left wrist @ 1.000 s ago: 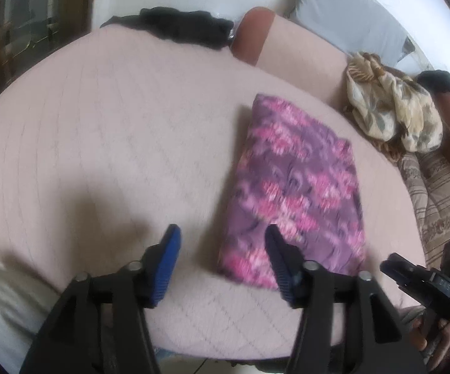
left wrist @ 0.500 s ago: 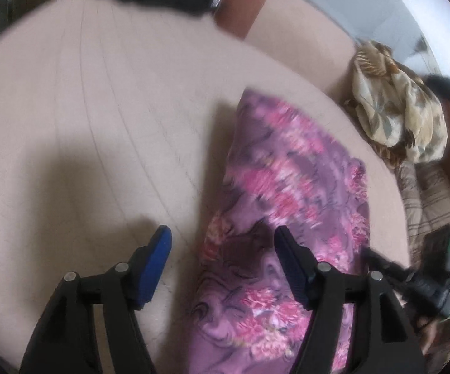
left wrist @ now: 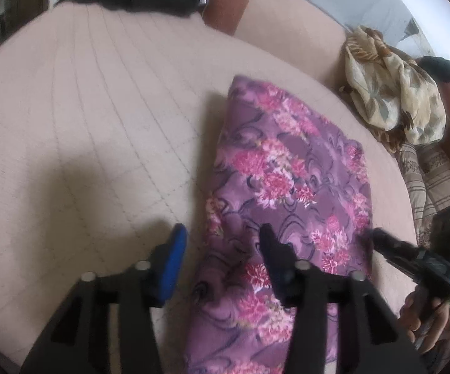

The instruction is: Fold small clothes

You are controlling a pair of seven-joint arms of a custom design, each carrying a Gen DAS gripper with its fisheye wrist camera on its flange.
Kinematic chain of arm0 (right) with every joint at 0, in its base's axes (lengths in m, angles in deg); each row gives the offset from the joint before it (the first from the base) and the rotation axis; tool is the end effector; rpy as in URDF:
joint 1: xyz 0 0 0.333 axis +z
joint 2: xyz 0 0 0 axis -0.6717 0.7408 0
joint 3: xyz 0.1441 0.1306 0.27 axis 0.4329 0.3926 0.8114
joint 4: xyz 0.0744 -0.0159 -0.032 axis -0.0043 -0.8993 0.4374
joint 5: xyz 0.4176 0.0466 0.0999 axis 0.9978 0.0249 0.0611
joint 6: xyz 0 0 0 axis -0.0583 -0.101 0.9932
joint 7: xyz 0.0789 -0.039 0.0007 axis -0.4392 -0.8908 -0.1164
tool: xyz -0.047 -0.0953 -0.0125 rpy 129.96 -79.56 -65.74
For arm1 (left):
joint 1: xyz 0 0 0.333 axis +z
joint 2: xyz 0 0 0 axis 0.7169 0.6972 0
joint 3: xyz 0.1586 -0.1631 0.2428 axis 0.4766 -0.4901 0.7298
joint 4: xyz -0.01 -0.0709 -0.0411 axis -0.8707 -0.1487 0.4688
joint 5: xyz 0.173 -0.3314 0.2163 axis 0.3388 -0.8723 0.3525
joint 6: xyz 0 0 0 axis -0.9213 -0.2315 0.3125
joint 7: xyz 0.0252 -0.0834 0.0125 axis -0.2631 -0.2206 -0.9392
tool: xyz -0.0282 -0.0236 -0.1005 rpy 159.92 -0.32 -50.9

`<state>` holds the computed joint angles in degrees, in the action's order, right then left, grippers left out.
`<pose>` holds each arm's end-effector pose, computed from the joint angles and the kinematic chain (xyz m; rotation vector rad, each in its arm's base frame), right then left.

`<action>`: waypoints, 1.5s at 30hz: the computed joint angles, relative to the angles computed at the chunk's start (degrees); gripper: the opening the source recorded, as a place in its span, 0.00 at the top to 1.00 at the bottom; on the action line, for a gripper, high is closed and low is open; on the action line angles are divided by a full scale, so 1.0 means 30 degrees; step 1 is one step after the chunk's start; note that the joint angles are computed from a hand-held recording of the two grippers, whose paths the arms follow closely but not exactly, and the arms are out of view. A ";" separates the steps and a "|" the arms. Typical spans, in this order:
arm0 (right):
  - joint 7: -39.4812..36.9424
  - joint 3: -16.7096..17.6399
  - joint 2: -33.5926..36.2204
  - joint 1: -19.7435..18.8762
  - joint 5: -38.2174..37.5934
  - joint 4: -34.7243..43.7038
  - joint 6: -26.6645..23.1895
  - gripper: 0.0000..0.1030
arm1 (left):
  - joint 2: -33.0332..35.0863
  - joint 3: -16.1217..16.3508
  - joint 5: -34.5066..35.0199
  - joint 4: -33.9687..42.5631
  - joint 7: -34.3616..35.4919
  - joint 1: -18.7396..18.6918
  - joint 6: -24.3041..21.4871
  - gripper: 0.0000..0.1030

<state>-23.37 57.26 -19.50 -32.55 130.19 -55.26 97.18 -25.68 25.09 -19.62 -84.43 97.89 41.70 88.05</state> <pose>0.6299 0.1617 0.3289 -1.4387 1.8479 0.1848 0.6275 -0.2358 0.3514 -2.1426 2.0061 -0.8513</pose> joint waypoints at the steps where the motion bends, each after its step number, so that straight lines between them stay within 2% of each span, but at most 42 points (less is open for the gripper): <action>1: -0.0668 0.0153 -0.0250 -0.0130 0.0749 -0.0123 0.0154 0.46 | -0.0189 -0.0243 -0.0319 0.0063 0.0271 0.0244 -0.0162 0.47; 3: -0.1297 0.0141 -0.0570 -0.0148 0.1526 -0.0211 0.0135 0.41 | -0.0257 -0.0647 -0.1222 0.0482 0.0905 0.0684 -0.0665 0.38; 6: 0.0000 -0.0286 -0.0454 -0.0061 0.0477 0.0424 -0.0647 0.41 | 0.0228 0.0053 -0.0777 0.2040 0.0357 0.0154 -0.1822 0.34; 9: 0.1851 -0.0721 0.0535 -0.0406 -0.0986 0.2166 -0.2186 0.39 | 0.1943 0.0110 -0.0847 0.4850 0.0607 0.0151 -0.3400 0.33; 10: 0.2507 -0.0844 0.1197 -0.0561 -0.1726 0.3151 -0.2835 0.35 | 0.3076 -0.0016 -0.0964 0.6382 0.0916 0.0258 -0.4038 0.33; 13: 0.4771 -0.1155 0.3417 -0.0638 -0.4428 0.5980 -0.3313 0.33 | 0.5626 0.0350 -0.0572 0.9715 0.0633 -0.0058 -0.5534 0.33; 15: 0.4970 -0.0751 0.4603 -0.1180 -0.4758 0.7174 -0.3536 0.34 | 0.6852 0.0062 -0.0867 1.0918 0.0845 0.0228 -0.5458 0.33; 17: 0.3699 0.0342 0.5482 -0.2217 -0.3663 0.7788 -0.3638 0.45 | 0.7816 -0.1140 -0.2200 1.1301 0.1916 0.1248 -0.4928 0.34; 19: 0.3840 0.0482 0.5976 -0.2310 -0.3874 0.8096 -0.3528 0.70 | 0.8314 -0.2353 -0.3747 1.1252 0.2730 0.2220 -0.4606 0.52; 20: 0.3727 0.0692 0.6197 -0.2532 -0.3728 0.8290 -0.3639 0.74 | 0.8470 -0.2868 -0.4324 1.1342 0.3344 0.2620 -0.4745 0.65; 22: 0.3204 0.1243 0.6292 -0.3075 -0.2880 0.8466 -0.3734 0.81 | 0.7882 -0.3268 -0.5073 1.0665 0.4159 0.2984 -0.4088 0.68; 24: 0.1720 0.1571 0.5688 -0.3217 -0.2242 0.8109 -0.3107 0.82 | 0.7509 -0.3831 -0.6021 1.0036 0.5205 0.3462 -0.3303 0.69; 25: 0.1617 0.1271 0.5583 -0.2768 -0.2757 0.8132 -0.2426 0.82 | 0.7496 -0.3316 -0.5765 1.0135 0.4872 0.3057 -0.3511 0.69; 27: 0.2601 0.0937 0.6021 -0.2546 -0.3502 0.8417 -0.2840 0.82 | 0.7707 -0.1781 -0.4522 1.0690 0.3587 0.1800 -0.4217 0.68; 28: 0.3465 0.0657 0.6466 -0.2334 -0.4157 0.8710 -0.3164 0.80 | 0.7714 -0.1340 -0.4014 1.0621 0.3271 0.1393 -0.3969 0.67; 30: 0.3711 0.0981 0.6862 -0.2612 -0.3966 0.8797 -0.3218 0.77 | 0.7497 -0.1059 -0.3446 1.0493 0.2791 0.1100 -0.3758 0.63; 32: 0.3816 0.1151 0.6536 -0.2807 -0.3835 0.8551 -0.3261 0.63 | 0.6740 -0.0332 -0.2257 0.9921 0.2083 0.0452 -0.3465 0.60; 34: 0.3424 0.1219 0.5931 -0.2735 -0.3903 0.7991 -0.2829 0.31 | 0.5746 0.0276 -0.1008 0.8800 0.1443 -0.0099 -0.2923 0.55; 35: 0.2944 0.1429 0.5486 -0.2845 -0.3494 0.7421 -0.2569 0.28 | 0.5098 0.0555 -0.0397 0.8011 0.1066 -0.0349 -0.2720 0.51; 37: 0.2576 0.1524 0.4622 -0.2866 -0.2913 0.6240 -0.2494 0.27 | 0.3764 0.1195 0.0960 0.6310 0.0169 -0.0958 -0.2195 0.49; 39: 0.1817 0.1529 0.3313 -0.2723 -0.2274 0.4412 -0.2283 0.27 | 0.2359 0.1990 0.2582 0.4386 -0.1082 -0.1657 -0.1604 0.40; 40: 0.1404 0.1491 0.2615 -0.2609 -0.1734 0.3468 -0.1974 0.27 | 0.1357 0.2649 0.3937 0.2912 -0.2169 -0.2446 -0.1143 0.37; 42: -0.0115 0.1731 0.1072 -0.2595 0.0486 0.1295 -0.1841 0.27 | 0.0316 0.2514 0.5039 0.1149 -0.2855 -0.2661 -0.0987 0.35; 43: -0.0887 0.1772 0.0442 -0.2559 0.1497 0.0448 -0.1973 0.27 | -0.0086 0.2190 0.5005 0.0439 -0.2887 -0.2473 -0.1258 0.35; 45: -0.2082 0.1748 -0.0873 -0.1976 0.2993 -0.1145 -0.1131 0.29 | -0.0950 0.1362 0.3776 -0.1112 -0.2737 -0.1757 -0.1292 0.35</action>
